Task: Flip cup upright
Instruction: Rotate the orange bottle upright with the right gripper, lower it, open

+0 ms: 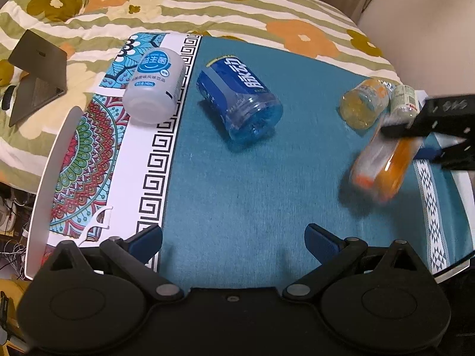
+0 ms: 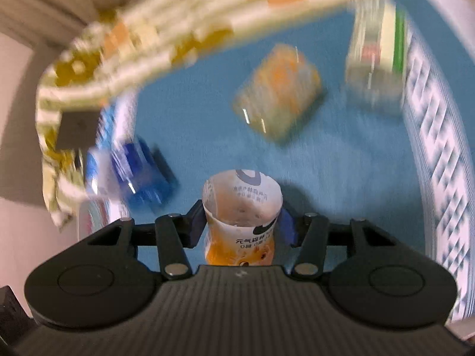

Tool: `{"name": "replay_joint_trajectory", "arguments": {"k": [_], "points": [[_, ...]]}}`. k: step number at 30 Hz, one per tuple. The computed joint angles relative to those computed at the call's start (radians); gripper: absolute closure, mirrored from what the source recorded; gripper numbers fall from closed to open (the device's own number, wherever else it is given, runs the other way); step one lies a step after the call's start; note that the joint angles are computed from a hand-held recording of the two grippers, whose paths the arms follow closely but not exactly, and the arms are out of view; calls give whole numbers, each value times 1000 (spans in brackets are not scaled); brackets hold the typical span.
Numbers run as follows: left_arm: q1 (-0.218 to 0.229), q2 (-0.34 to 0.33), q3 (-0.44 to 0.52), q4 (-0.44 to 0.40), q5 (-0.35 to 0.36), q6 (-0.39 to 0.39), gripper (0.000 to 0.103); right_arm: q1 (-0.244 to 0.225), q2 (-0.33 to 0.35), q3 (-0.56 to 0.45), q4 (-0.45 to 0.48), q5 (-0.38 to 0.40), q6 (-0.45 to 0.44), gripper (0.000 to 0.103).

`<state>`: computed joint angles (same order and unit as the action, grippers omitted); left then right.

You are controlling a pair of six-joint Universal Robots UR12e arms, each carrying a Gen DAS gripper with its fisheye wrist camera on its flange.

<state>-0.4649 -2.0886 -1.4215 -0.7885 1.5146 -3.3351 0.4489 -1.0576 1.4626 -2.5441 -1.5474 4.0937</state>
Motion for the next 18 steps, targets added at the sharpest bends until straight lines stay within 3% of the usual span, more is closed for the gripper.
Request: {"name": "replay_joint_trajectory", "arguments": {"k": [3,6,9,18], "points": [[3,-2,3,-7,-7,-5,0,44,6,15,-122,-198,-24,36],[4,-5,5,-11,-6,5,0,82,29,16,-196,-337,-68,36],[4,-6,0,-6,-6,19,0,117,58,6,-229,-451,-167,36],[7,-1,-39,55,0,26,0,168,122,12,-340,-611,-314,35]]}}
